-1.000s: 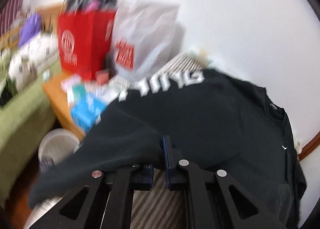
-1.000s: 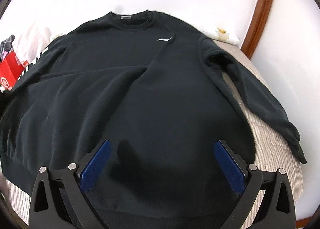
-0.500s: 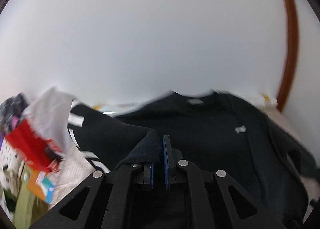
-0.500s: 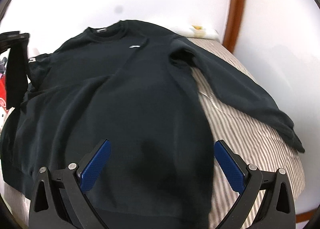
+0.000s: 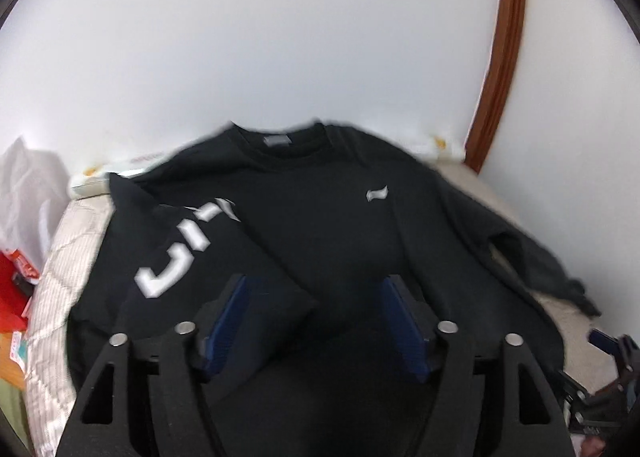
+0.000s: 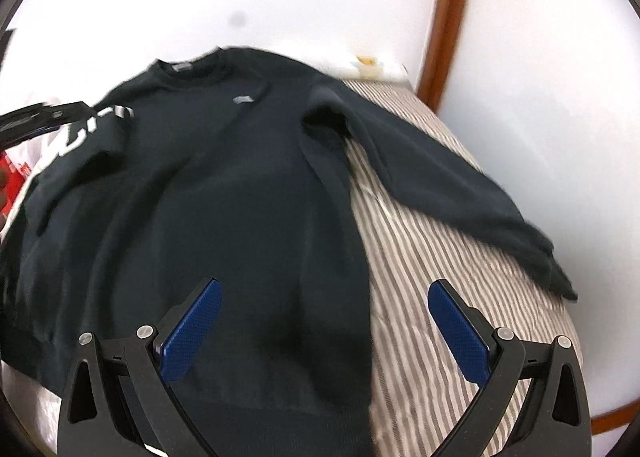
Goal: Fold small clothes
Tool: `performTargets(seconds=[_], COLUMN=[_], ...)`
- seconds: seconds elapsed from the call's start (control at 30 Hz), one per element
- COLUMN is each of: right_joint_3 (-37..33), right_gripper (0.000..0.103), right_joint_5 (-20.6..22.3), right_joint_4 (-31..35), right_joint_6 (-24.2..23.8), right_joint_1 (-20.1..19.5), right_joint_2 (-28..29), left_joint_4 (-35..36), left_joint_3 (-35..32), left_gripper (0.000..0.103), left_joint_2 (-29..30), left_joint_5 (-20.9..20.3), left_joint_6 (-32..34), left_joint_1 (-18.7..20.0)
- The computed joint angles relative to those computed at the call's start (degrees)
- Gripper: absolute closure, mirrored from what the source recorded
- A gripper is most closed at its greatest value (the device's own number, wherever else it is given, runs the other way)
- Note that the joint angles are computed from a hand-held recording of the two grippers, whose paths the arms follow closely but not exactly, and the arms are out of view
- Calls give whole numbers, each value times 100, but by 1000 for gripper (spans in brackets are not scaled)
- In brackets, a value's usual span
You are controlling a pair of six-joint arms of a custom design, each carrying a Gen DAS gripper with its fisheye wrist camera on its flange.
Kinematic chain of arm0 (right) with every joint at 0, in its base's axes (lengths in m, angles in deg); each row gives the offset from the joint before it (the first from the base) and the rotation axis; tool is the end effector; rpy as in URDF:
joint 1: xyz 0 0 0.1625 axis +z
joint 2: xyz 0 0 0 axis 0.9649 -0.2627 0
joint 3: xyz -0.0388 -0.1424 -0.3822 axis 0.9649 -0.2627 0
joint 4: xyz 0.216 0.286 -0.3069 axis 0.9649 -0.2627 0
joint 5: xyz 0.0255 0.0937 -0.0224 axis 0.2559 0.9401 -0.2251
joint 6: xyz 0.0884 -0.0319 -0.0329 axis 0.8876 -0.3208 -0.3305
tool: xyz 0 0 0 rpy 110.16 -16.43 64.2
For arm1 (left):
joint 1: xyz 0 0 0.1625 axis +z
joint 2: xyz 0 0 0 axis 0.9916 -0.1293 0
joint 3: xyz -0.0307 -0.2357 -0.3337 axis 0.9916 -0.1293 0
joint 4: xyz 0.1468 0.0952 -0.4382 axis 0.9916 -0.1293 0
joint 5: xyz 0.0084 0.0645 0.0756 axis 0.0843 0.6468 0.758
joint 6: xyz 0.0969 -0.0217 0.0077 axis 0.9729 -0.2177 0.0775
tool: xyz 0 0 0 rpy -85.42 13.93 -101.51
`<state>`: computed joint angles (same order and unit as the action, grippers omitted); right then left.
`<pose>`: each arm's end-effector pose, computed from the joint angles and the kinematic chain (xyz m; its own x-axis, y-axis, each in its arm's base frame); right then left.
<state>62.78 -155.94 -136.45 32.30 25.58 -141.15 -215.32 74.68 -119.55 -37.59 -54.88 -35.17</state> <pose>0.1461 -0.4576 0.1925 -0.6428 0.0646 0.7633 -0.4546 0.7699 -0.4479 -0.2037 -0.5235 0.1347 -0.7675 0.1993 -0.6093 0.5755 0.6330 -0.5178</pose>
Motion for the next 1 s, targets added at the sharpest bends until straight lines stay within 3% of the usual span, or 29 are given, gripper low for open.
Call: performTargets(seconds=[0.1,0.13,0.23,0.3,0.4,0.53,0.77,0.9,0.93,0.97,1.0], right_joint_3=[-309,-502,-979,-1365,-1876,-2308,-2719,-2955,-2950,-2929,-2900], right_gripper=[3,8,23,24,24,24,24,26,45,77,92], right_joint_5=[175,207,275,457,719,563,311,568,701,939,1160], right_joint_4=[9,79,446,840,1110,968,386,67,51,118,390], right_joint_6=[-193,-236,-224,-148,-320,-968,-2406,-3159,-3212,-3215,-3064], right_joint_1=[238,361,589,696,847,1033,1101,1073,1071,1048,1020], right_joint_2=[323,537,1055,1449,2086,2769,3474,3770,3772,3731,3621], left_joint_4=[-212,-298,-265,-96,155,588,8,-251,-313,-363,-348], left_joint_3=[452,572,791,828,611,39,-264,-281,-292,-305,-329], left_gripper=[23,23,23,23,23,24,24,24,24,24,24], left_joint_2=[-641,-808,-1241,-1427,-1440,-1137,-673,-575,-544,-509,-475], left_joint_5=[570,796,1301,1524,1514,1165,806,736,724,725,741], left_joint_6=[-16,7,-211,-406,-382,-574,-171,-34,22,64,61], left_joint_1=[-38,-3,330,630,1126,1702,2077,2092,2100,2113,2132])
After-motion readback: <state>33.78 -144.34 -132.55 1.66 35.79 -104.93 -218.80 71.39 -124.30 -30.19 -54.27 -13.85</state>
